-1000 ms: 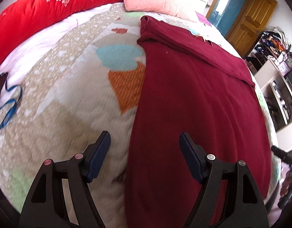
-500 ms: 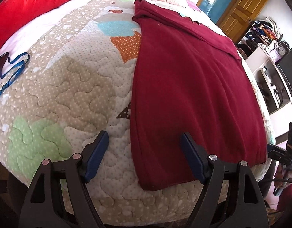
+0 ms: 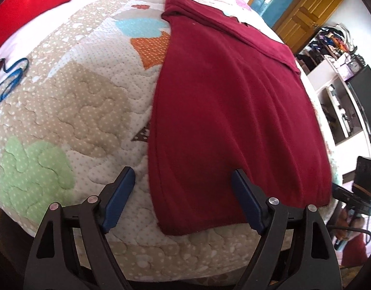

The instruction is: Fold small clothes

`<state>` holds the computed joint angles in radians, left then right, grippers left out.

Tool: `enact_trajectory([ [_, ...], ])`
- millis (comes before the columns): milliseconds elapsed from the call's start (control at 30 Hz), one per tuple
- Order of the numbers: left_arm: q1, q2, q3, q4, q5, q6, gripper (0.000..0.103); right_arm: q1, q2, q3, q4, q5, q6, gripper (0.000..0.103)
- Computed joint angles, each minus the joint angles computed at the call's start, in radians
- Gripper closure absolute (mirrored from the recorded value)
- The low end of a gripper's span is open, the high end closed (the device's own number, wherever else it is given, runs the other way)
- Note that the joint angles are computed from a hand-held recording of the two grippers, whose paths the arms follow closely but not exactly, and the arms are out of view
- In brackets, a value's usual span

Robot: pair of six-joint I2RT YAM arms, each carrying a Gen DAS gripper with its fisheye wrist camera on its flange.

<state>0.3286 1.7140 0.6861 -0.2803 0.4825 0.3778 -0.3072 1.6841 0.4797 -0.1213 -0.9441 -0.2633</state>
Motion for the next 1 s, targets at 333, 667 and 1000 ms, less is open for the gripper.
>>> enact_trajectory([
  [333, -0.006, -0.025, -0.010, -0.018, -0.006, -0.004, 0.071, 0.098, 0.079, 0.021, 0.117, -0.019, 0.048, 0.085],
  [667, 0.007, -0.052, 0.100, -0.106, 0.063, -0.033, 0.096, 0.101, -0.039, 0.073, 0.156, -0.117, 0.152, 0.087],
  [1000, -0.135, 0.108, 0.504, -0.014, 0.071, -0.268, 0.101, 0.132, 0.124, 0.443, 0.360, 0.040, 0.377, 0.089],
])
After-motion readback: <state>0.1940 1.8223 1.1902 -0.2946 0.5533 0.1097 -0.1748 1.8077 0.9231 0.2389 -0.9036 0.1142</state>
